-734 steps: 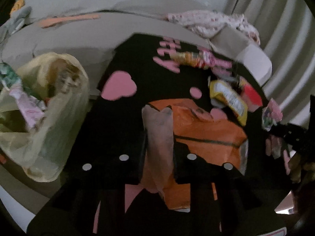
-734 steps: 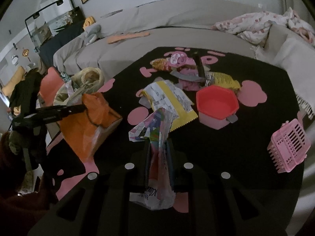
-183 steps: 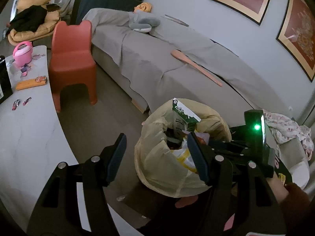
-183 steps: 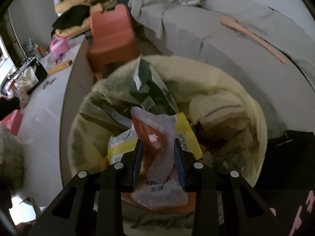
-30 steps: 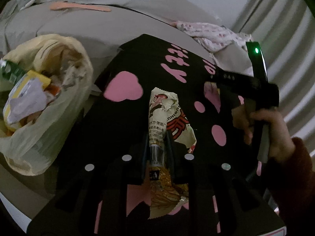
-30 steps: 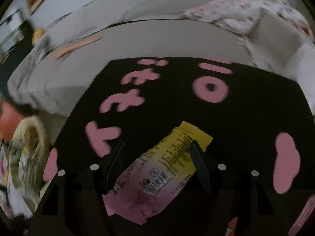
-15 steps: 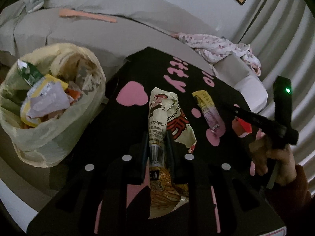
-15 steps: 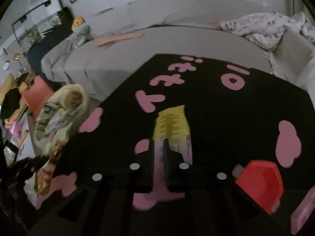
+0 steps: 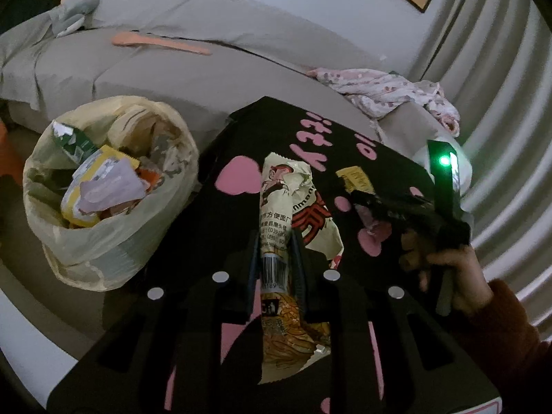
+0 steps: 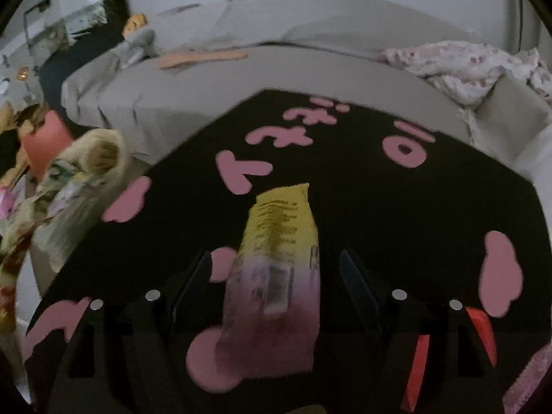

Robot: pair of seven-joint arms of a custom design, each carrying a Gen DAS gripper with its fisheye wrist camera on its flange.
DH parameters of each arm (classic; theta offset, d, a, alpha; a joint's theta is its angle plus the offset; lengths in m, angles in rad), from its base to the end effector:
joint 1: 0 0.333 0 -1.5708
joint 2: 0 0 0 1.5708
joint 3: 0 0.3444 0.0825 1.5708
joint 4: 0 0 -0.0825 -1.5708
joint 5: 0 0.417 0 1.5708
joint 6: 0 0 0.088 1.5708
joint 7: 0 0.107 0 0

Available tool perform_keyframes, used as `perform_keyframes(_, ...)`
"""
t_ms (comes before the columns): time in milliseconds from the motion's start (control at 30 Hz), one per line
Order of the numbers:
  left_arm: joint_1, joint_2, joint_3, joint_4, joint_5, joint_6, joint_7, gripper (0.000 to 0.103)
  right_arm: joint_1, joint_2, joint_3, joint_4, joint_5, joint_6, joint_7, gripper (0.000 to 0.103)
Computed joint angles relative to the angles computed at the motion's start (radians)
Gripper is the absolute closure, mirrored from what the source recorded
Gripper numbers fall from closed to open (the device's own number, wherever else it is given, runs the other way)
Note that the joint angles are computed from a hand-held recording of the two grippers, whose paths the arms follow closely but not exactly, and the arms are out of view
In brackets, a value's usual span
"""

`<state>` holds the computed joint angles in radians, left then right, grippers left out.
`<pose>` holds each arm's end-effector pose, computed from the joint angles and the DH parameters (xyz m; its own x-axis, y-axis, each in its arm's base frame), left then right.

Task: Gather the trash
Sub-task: 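Lift both wrappers and carry them over the yellow bag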

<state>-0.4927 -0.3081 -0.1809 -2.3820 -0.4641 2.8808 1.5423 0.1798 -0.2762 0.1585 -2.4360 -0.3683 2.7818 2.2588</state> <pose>0.4145 -0.3068 0.5403 -0.3714 -0.8557 0.3602 -0.7641 0.0613 -0.6422 0.4754 0.1880 0.4831 -0.0150 -0.9978 -0.0641 -0.7898 0.0512 -0.6112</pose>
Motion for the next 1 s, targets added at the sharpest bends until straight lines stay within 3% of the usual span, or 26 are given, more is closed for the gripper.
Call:
perform_keyframes(100,0.021,0.002,-0.006,-0.007,0.017,-0.007,-0.032,0.086,-0.003,0.047,0.0,0.034,-0.002,-0.013,0.022,0.035)
perform_keyframes(133,0.024,0.001,-0.008,-0.009,0.022,-0.008,-0.04,0.086,0.006,0.053,-0.006,0.036,0.0,-0.003,0.007,0.053)
perform_keyframes(167,0.026,0.001,-0.009,-0.011,0.025,-0.007,-0.045,0.086,0.014,0.053,-0.013,0.037,0.009,0.0,-0.006,0.063)
perform_keyframes(233,0.028,0.001,-0.011,-0.012,0.032,-0.006,-0.053,0.086,0.072,0.036,-0.065,0.007,0.137,0.06,-0.111,0.068)
perform_keyframes(267,0.027,-0.001,-0.011,-0.014,0.035,-0.004,-0.055,0.086,0.068,0.027,-0.058,-0.001,0.142,0.07,-0.111,0.069)
perform_keyframes(500,0.022,-0.017,-0.012,-0.01,0.059,0.016,-0.062,0.086,0.075,-0.121,-0.025,-0.076,0.19,0.16,-0.15,0.071)
perform_keyframes(700,0.058,-0.06,-0.028,-0.015,0.137,0.042,-0.114,0.086,0.081,-0.196,0.017,-0.052,0.211,0.224,-0.202,0.071)
perform_keyframes(800,0.102,-0.086,-0.038,-0.022,0.2,0.054,-0.158,0.086,0.105,-0.189,0.023,-0.012,0.226,0.251,-0.24,0.071)
perform_keyframes(1000,0.254,-0.121,-0.054,-0.016,0.343,0.068,-0.285,0.086,0.139,-0.11,0.03,0.09,0.246,0.26,-0.31,0.071)
